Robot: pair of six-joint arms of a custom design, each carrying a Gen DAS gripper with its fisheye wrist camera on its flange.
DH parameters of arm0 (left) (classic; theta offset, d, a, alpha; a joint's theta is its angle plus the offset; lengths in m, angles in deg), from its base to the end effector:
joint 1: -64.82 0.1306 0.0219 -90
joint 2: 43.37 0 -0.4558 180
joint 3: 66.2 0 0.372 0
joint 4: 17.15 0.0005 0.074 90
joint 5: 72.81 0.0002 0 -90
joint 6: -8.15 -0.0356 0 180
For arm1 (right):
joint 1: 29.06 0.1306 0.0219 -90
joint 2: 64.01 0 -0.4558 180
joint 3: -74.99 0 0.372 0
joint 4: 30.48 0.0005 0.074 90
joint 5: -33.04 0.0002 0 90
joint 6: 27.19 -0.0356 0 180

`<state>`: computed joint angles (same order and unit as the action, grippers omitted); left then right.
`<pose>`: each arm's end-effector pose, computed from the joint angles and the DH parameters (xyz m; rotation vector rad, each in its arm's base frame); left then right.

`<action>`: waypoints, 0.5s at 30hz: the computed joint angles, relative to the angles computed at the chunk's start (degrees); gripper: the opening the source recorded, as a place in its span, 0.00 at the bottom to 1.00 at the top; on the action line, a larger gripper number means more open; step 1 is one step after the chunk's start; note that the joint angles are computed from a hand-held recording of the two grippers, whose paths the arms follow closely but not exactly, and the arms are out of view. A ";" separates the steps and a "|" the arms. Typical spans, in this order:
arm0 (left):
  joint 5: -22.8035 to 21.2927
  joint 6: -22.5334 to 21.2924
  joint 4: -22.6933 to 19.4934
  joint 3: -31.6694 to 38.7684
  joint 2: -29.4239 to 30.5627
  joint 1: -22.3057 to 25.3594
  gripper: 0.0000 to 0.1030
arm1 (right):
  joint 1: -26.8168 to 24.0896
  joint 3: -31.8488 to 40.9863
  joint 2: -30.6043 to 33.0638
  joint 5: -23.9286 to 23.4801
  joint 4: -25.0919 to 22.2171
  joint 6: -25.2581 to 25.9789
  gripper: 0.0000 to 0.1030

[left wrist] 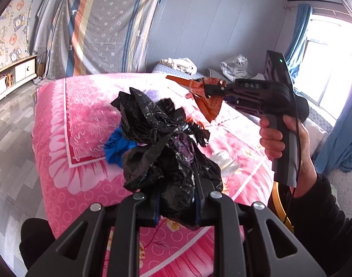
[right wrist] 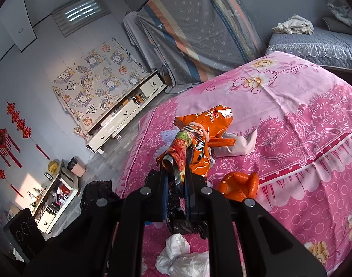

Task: Collect trash
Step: 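Carry the black bag and orange wrapper with both tools over the yellow bin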

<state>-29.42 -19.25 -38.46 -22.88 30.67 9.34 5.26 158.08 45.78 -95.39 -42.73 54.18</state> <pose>0.1778 -0.2137 0.3011 -0.4460 2.1003 -0.1559 0.4732 0.3492 0.3281 -0.8832 2.1540 1.1463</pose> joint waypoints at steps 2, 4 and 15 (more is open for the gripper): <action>-1.45 0.13 -0.63 0.16 -0.57 -0.59 0.19 | -0.43 -0.90 -1.13 0.07 0.82 -0.51 0.10; -2.42 -0.68 -0.61 0.33 -1.34 -0.83 0.19 | -0.93 -1.88 -2.42 -0.19 1.48 -0.98 0.10; -5.97 -9.13 3.07 2.29 -2.52 -1.37 0.19 | -5.30 -11.36 -13.29 0.38 7.01 -3.04 0.10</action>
<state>-35.39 -28.38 -35.39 -20.59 28.16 7.96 -0.04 146.72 32.49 -95.00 -35.72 51.14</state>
